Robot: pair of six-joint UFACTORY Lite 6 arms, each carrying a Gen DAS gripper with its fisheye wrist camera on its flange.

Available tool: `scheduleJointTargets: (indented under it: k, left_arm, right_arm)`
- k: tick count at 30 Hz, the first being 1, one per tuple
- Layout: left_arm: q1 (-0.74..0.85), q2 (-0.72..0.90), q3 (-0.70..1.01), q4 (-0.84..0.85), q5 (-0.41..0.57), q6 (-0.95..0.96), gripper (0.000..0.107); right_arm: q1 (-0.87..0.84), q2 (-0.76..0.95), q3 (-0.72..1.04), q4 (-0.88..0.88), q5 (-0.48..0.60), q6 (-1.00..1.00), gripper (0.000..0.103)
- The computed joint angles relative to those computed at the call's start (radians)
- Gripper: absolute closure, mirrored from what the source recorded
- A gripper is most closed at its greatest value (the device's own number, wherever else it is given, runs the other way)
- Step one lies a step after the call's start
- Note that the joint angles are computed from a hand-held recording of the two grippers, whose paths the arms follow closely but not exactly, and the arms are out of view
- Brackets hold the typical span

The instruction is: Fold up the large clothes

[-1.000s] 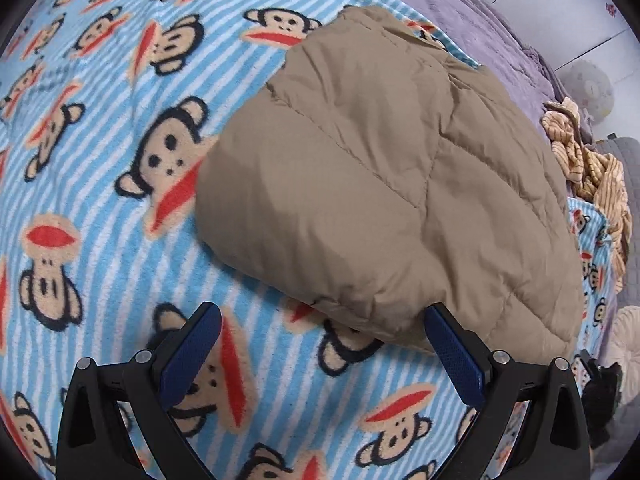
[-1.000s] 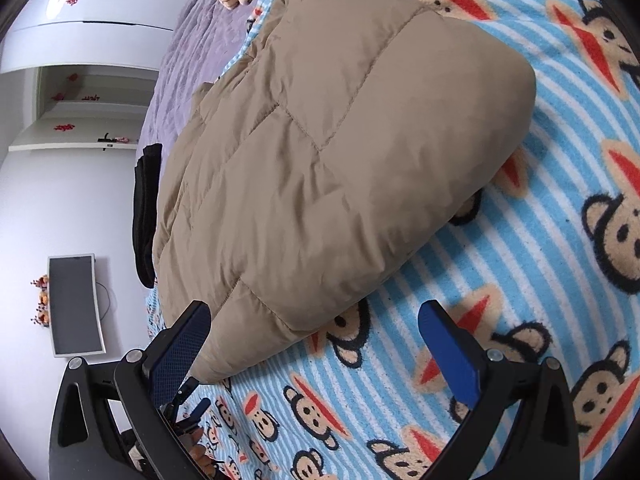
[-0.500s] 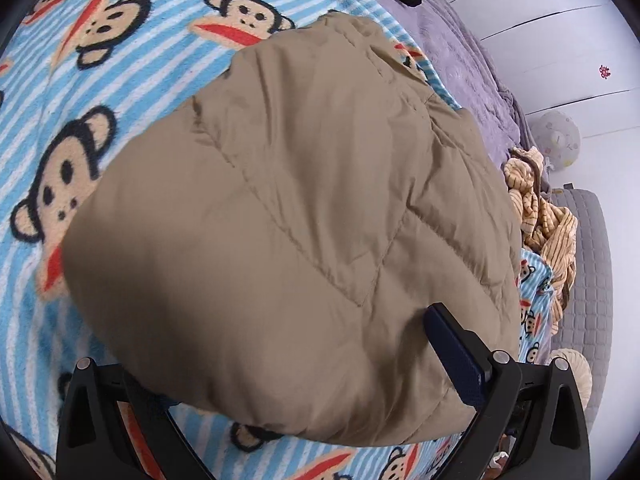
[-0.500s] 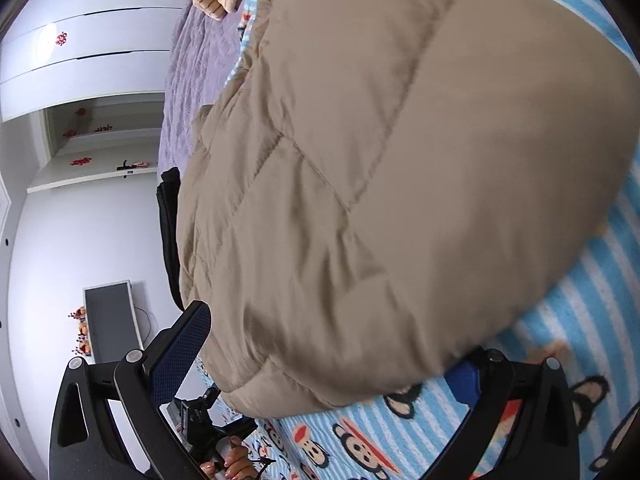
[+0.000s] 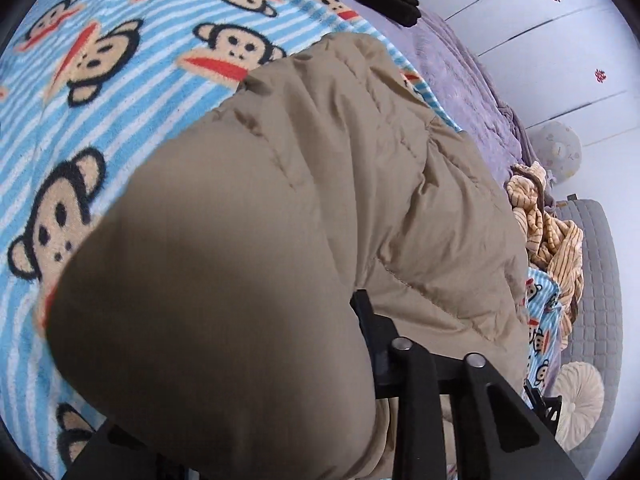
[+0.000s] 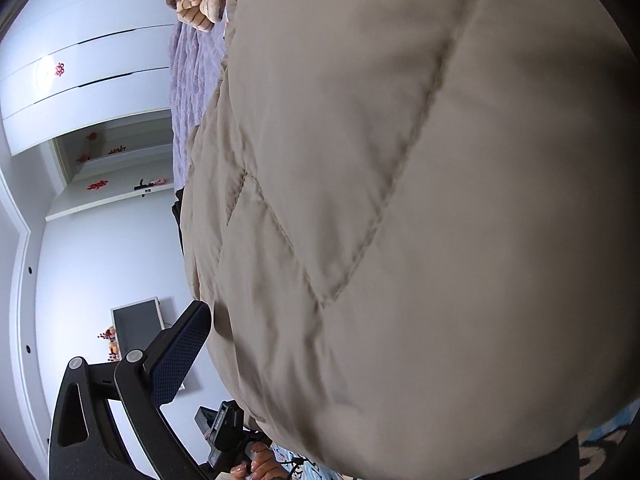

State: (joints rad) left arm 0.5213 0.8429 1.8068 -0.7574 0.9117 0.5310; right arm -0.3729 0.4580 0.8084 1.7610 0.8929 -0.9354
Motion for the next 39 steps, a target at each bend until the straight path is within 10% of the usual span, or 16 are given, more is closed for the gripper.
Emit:
scheduleJointTargets:
  k: [1,3,8,22,29,33,39]
  left_arm:
    - [-0.003,-0.036,-0.030,0.014,-0.018,0.024,0.082]
    - [-0.035,-0.120,-0.104,0.049,-0.084,0.081,0.085]
    - [-0.037,-0.232,-0.169,0.060,-0.098,0.191,0.086]
    - [0.264,-0.568,-0.545,0.107,0.117,0.566,0.086]
    - [0.510,-0.735,-0.762,0.252,0.228,0.705,0.086]
    - [0.586,-0.822,-0.880,0.303,0.117,0.658,0.051]
    - [0.679,-0.871,-0.904,0.319,0.044,0.640,0.048]
  right_arm:
    - [-0.004,-0.006,-0.011,0.019,0.004,-0.009,0.006]
    - [-0.006,-0.009,-0.021,0.042,0.000,-0.008,0.044]
    - [-0.003,-0.064,-0.054,0.040,-0.023,-0.021,0.075]
    - [-0.044,-0.545,-0.414,-0.148,-0.031,0.111,0.078]
    - [-0.213,-0.924,-0.621,-0.517,0.073,0.393,0.078]
    - [-0.371,-0.918,-0.641,-0.656,0.163,0.375,0.076]
    - [-0.384,-0.849,-0.606,-0.680,0.170,0.339,0.068]
